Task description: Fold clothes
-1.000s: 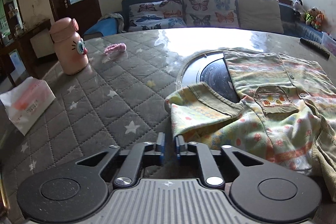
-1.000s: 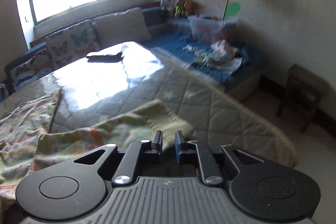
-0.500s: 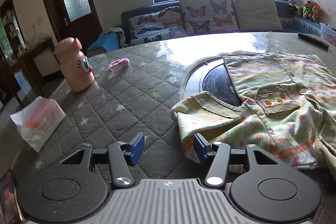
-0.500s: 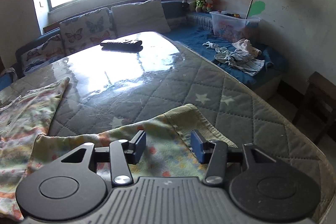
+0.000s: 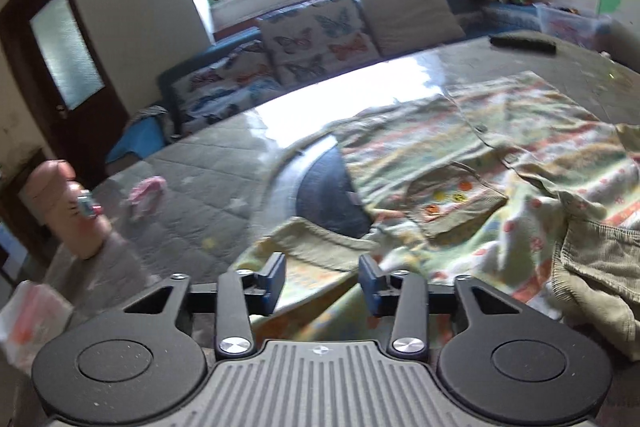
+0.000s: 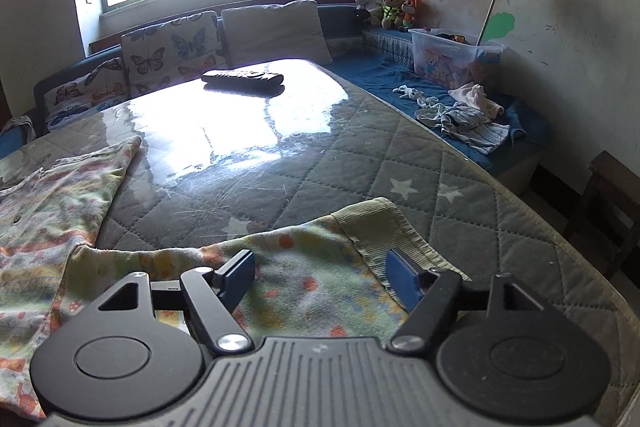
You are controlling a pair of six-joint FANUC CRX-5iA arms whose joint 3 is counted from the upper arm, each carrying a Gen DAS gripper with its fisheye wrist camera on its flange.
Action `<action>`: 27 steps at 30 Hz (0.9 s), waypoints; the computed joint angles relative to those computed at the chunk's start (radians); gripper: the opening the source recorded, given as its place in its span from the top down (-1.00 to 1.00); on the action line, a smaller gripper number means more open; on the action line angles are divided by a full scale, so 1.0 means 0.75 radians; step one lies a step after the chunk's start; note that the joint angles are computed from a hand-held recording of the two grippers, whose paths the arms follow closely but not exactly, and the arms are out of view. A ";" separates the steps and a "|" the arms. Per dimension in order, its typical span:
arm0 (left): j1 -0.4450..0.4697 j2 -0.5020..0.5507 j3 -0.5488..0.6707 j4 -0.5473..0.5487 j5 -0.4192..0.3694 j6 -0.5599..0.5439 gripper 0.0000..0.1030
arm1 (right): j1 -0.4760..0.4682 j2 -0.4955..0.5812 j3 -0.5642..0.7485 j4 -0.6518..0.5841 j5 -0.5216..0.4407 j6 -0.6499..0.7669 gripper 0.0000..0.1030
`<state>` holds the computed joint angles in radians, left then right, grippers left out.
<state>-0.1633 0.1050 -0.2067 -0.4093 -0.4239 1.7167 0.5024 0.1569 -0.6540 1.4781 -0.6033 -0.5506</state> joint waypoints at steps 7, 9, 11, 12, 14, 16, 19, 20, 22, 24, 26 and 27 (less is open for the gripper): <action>-0.003 0.092 0.044 0.007 -0.022 -0.032 0.27 | 0.002 0.002 0.000 0.003 -0.003 0.004 -0.47; -0.006 0.084 0.048 -0.061 -0.019 0.043 0.69 | 0.006 0.004 0.002 -0.005 -0.006 0.010 -0.48; 0.005 0.059 0.043 -0.124 -0.018 0.163 0.86 | 0.008 0.003 0.004 -0.011 -0.008 0.016 -0.48; 0.011 0.041 0.039 -0.167 -0.016 0.241 0.91 | 0.008 0.002 0.004 -0.014 -0.006 0.019 -0.48; 0.014 0.001 0.046 -0.303 -0.053 0.459 0.91 | 0.008 0.000 0.004 -0.022 -0.003 0.025 -0.48; 0.026 -0.032 0.056 -0.400 -0.112 0.641 0.92 | 0.010 0.000 0.006 -0.028 -0.004 0.031 -0.48; 0.041 -0.066 0.060 -0.527 -0.219 0.885 0.92 | 0.012 0.000 0.006 -0.029 -0.006 0.030 -0.48; 0.046 -0.074 0.058 -0.559 -0.253 0.947 0.92 | 0.012 0.000 0.006 -0.028 -0.006 0.028 -0.49; 0.072 -0.077 0.049 -0.557 -0.295 0.983 0.93 | 0.013 -0.001 0.004 -0.025 -0.006 0.025 -0.49; 0.102 -0.074 0.031 -0.528 -0.312 0.992 0.94 | 0.013 -0.004 0.002 -0.026 -0.002 0.026 -0.49; 0.114 -0.069 0.019 -0.524 -0.333 1.026 0.95 | 0.013 -0.006 0.001 -0.026 0.001 0.028 -0.49; 0.118 -0.071 0.011 -0.517 -0.340 1.045 0.95 | 0.014 -0.007 0.000 -0.029 0.003 0.033 -0.49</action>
<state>-0.0746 0.0520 -0.1982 -0.7969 -0.6787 2.5005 0.5127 0.1514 -0.6537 1.4566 -0.6011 -0.5262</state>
